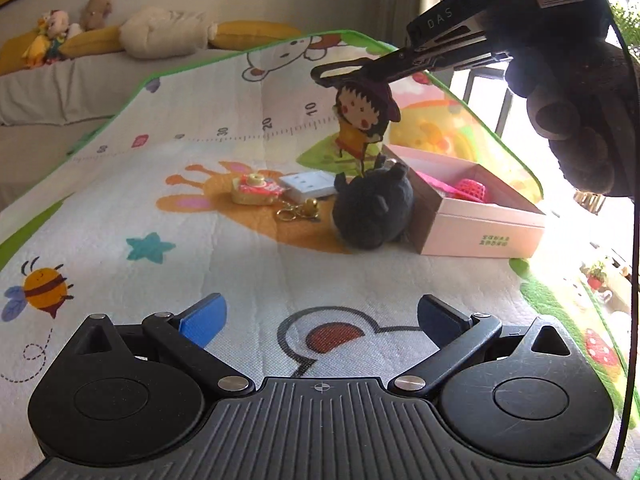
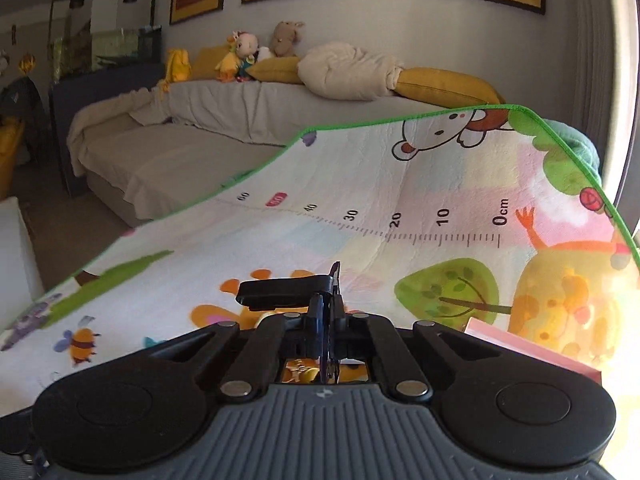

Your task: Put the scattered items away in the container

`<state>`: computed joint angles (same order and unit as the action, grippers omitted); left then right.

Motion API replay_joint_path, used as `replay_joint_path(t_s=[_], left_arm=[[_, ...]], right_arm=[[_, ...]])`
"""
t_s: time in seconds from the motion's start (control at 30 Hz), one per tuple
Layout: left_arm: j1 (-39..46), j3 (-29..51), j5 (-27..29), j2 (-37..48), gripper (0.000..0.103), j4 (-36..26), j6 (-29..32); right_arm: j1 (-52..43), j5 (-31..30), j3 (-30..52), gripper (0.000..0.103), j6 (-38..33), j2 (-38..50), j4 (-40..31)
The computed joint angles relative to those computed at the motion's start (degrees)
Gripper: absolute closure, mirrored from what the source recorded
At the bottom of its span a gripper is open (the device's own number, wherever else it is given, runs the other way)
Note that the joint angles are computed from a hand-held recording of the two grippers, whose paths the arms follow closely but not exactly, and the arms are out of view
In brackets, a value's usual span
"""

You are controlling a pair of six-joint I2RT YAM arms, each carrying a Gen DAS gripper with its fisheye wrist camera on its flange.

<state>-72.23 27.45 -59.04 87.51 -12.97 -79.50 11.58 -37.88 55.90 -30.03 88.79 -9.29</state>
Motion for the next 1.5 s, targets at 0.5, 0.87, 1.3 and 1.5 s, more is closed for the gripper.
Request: replay_joint_path(t_s=[0.5, 0.87, 1.3, 1.5], left_arm=[[2.6, 11.2, 5.2, 6.6, 0.0, -1.4, 12.5], [25.6, 21.1, 11.7, 15.0, 0.0, 11.1, 51.4], [36.0, 25.8, 20.7, 24.9, 0.031, 21.0, 59.1], [31.2, 17.1, 15.6, 14.6, 0.033, 21.8, 56.3]], right_arm=[[-28.9, -11.5, -8.0, 0.031, -18.7, 4.7, -12.5], [-35.9, -12.5, -8.7, 0.0, -24.1, 18.2, -10.1], [-36.9, -14.5, -10.1, 0.0, -24.6, 18.7, -8.8], [-36.2, -13.3, -12.0, 0.0, -23.9, 17.4, -6.0]])
